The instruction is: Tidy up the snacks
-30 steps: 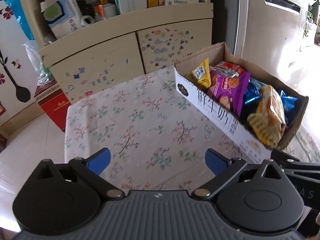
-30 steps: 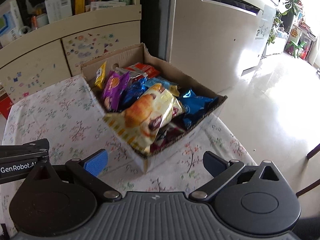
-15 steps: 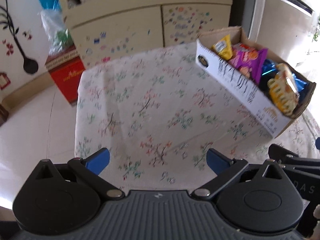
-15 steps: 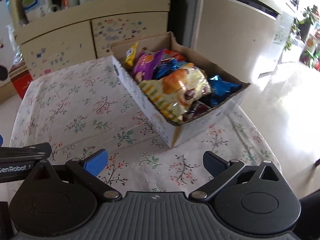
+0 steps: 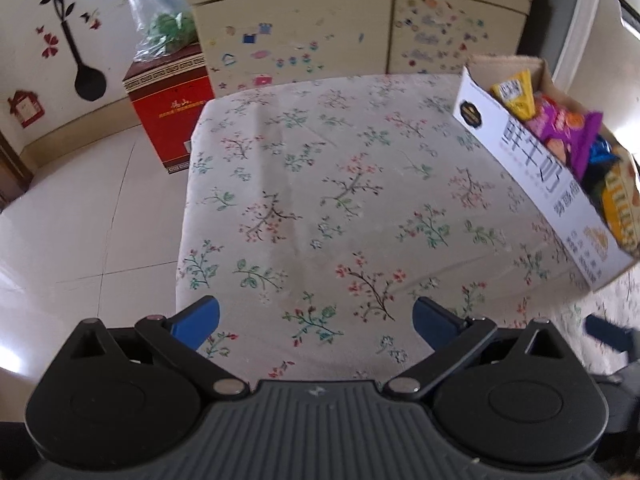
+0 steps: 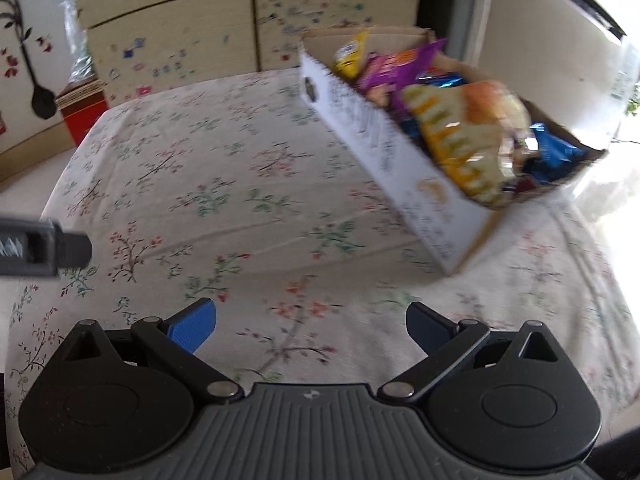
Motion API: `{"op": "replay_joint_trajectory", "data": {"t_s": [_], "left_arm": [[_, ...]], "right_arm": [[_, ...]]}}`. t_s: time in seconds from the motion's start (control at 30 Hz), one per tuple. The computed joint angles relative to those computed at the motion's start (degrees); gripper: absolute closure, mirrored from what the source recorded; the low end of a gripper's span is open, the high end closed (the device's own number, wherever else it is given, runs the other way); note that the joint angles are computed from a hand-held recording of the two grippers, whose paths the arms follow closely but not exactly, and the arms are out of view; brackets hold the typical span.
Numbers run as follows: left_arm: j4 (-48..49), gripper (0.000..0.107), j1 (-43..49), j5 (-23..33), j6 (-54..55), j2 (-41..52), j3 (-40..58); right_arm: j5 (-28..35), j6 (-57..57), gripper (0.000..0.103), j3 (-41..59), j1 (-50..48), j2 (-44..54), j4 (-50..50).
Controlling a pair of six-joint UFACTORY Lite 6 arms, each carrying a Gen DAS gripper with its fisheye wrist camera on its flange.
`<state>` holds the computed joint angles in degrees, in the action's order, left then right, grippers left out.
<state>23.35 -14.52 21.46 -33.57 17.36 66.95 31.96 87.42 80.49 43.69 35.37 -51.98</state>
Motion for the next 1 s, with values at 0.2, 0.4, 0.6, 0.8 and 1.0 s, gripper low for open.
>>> {"op": "replay_joint_trajectory", "data": {"t_s": [0.2,0.4,0.6,0.8,1.0], "left_arm": [[-4.33,0.005,2.61,-0.38,3.23,-0.45,0.21],[-3.16,0.005,3.65,0.08,1.78,0.09,0.66],[-1.21,0.005,3.86,0.20,-0.62,0.41,0.87],[0.43,0.005,4.13,-0.31,-2.84,0.21,0.65],[2.79,0.005,4.22,0.47,-6.04,1.79,1.98]], "right_arm": [[-2.70,3.62,0.000,4.40,0.00,5.91,-5.68],[-3.68,16.52,0.000,4.49,0.80,8.50,-21.65],[-3.77,29.24,0.000,5.03,0.42,11.12,-36.53],[-5.88,35.11,0.000,8.06,-1.35,14.45,-46.89],[-8.01,32.41,0.000,11.26,-2.29,16.45,-47.38]]}}
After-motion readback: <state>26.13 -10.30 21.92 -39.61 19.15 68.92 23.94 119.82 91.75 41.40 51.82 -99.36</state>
